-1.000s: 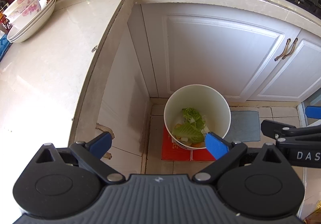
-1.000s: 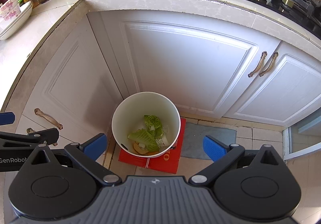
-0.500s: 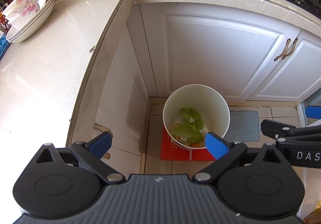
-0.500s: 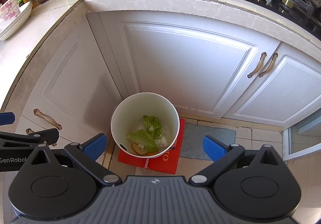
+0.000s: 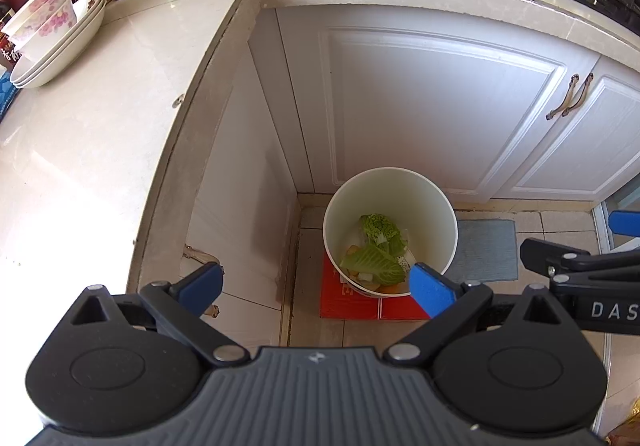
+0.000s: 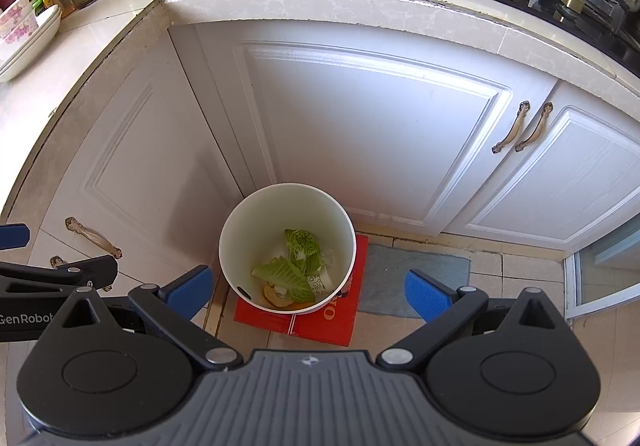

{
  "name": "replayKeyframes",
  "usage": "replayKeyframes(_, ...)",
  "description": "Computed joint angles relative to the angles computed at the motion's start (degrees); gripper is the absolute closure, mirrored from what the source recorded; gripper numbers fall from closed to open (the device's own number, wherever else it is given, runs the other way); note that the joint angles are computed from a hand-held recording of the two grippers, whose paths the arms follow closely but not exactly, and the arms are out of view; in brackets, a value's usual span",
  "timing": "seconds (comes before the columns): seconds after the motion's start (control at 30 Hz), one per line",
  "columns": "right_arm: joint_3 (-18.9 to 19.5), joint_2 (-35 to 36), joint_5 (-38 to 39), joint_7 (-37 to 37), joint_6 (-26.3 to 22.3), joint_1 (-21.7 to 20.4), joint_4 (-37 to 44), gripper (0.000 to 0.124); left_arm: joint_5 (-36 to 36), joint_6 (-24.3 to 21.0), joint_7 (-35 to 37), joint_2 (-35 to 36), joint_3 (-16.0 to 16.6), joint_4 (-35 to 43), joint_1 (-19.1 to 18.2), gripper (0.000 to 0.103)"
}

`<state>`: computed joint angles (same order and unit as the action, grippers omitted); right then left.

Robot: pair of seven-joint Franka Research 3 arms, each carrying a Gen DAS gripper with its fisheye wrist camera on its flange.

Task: Collect trash

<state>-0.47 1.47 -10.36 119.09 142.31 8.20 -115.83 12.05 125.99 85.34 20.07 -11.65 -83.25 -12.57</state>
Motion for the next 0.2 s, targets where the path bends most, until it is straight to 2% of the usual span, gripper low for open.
replayKeyframes(0.2,0.05,-0.23,0.0,0.22,-0.05,0.03,-0.21,0.021,0.05,-0.14,-0.08,0.28,0.0,0.26,-0.03,0.004)
